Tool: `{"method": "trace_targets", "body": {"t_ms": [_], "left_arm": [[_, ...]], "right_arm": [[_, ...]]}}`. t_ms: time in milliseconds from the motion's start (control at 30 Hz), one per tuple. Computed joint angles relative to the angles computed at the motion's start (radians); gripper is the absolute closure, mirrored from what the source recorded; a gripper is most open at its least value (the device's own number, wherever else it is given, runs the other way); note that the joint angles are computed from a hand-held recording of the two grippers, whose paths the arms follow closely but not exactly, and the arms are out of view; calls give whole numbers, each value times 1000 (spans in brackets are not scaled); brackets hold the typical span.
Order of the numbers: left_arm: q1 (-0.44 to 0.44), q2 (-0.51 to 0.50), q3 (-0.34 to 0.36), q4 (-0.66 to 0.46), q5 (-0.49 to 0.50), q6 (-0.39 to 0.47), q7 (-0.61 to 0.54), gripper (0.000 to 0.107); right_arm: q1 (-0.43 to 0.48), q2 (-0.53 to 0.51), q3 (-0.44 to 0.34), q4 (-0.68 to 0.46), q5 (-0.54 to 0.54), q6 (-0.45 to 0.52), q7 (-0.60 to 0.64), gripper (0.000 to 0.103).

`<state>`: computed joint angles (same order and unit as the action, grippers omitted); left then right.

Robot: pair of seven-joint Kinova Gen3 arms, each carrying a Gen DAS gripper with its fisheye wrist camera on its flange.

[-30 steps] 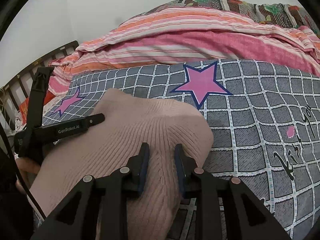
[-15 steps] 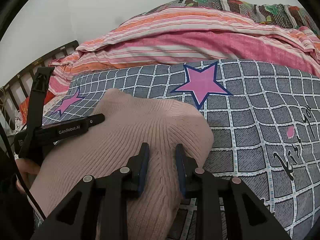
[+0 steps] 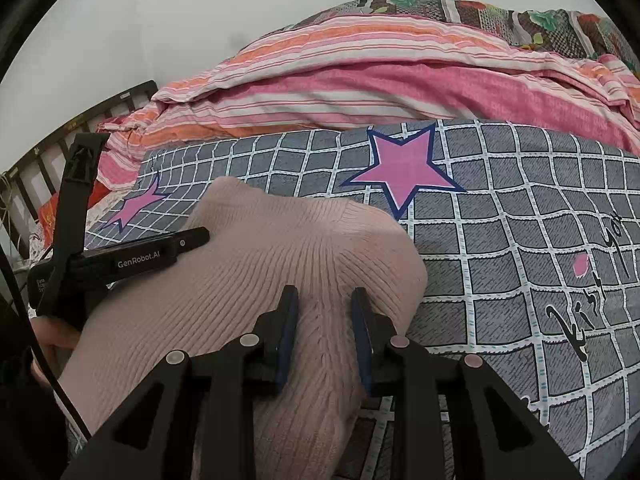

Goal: Fold small clothes

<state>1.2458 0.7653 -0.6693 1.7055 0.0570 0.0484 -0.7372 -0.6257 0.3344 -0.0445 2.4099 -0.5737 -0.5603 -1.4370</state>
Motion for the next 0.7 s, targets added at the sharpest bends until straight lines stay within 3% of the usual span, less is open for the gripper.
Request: {"method": "trace_targets", "body": {"t_ms": [700], "left_arm": [[-5,-4,6,4,7,-5,-8,64]], "right_arm": [[4,-5,-18,18,7,-33,-30,75]]}}
